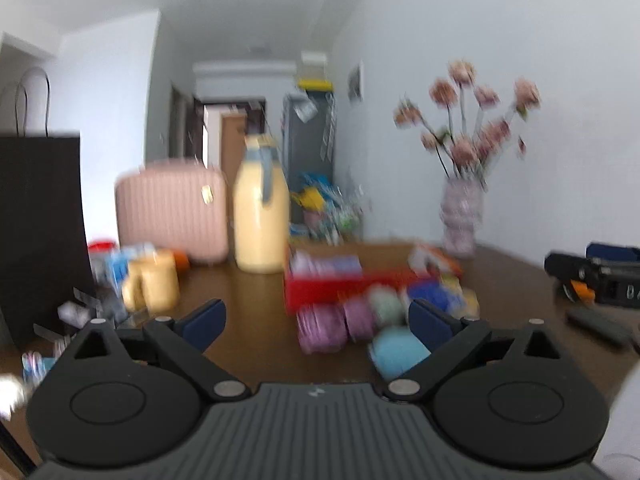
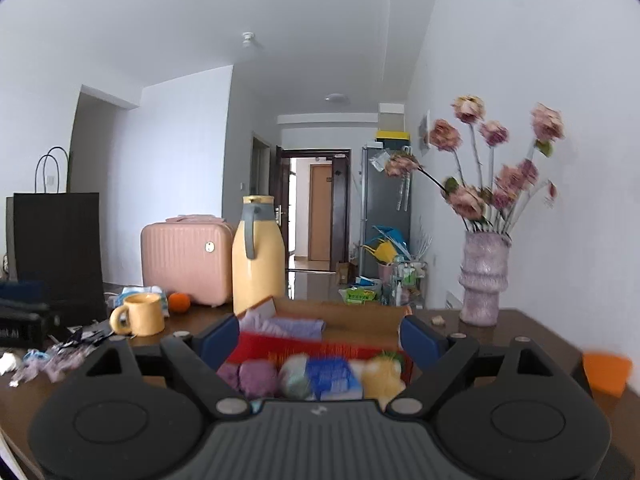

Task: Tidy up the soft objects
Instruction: 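Move both grippers back over the table toward the plush toy, then close the right gripper on the white-and-yellow plush toy while the left gripper grips it too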

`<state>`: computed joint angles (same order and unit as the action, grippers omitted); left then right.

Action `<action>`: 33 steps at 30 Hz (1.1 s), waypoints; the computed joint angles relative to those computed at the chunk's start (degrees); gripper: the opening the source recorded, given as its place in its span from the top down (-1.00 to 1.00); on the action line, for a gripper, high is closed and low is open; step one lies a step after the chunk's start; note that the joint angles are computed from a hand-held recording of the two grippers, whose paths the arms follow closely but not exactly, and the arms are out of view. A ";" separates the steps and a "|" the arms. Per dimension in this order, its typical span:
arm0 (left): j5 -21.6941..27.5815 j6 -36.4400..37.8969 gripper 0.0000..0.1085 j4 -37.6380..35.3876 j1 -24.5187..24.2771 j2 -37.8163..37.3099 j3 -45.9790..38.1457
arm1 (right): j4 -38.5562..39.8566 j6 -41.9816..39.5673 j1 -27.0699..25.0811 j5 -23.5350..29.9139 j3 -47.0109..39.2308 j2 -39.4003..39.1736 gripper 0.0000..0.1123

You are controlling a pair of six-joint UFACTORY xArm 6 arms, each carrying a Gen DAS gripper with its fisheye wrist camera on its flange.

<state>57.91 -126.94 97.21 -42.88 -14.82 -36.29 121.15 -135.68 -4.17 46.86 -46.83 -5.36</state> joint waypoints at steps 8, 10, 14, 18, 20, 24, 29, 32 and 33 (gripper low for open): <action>-5.41 2.33 -0.84 -2.19 2.67 5.32 -2.75 | 1.76 -2.67 -0.27 -2.71 7.52 0.09 -0.56; -6.88 2.53 -0.84 -1.58 4.00 6.86 -4.36 | 4.08 -4.10 0.10 -3.26 7.32 1.09 -0.55; -9.82 3.31 -0.84 -1.37 6.48 10.73 -7.98 | 3.18 -2.12 -0.04 -3.22 4.58 4.33 -0.54; -13.34 4.33 -0.84 -1.60 10.00 15.22 -12.62 | 3.42 -0.80 1.10 -6.51 -1.63 9.67 -0.53; -14.29 5.10 -0.84 -1.40 11.47 17.50 -15.16 | 2.68 0.13 1.59 -7.25 -5.60 12.86 -0.53; -14.49 6.89 -0.83 -1.62 14.07 22.25 -20.57 | -2.58 7.07 3.38 -8.55 -15.75 20.33 -0.55; -15.73 7.99 -0.83 -1.65 17.07 25.82 -24.54 | -8.22 10.47 8.16 -13.09 -30.12 30.22 -0.54; -15.66 7.23 -0.83 -1.30 18.63 26.51 -25.40 | -10.85 13.25 10.96 -17.89 -39.22 36.42 -0.35; -15.46 6.97 -0.83 -1.54 19.16 26.57 -25.42 | -15.22 17.13 11.91 -19.70 -42.08 38.47 0.01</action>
<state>42.45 -119.97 95.67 -23.71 11.75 -61.70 105.93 -118.55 7.74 27.16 -88.90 33.11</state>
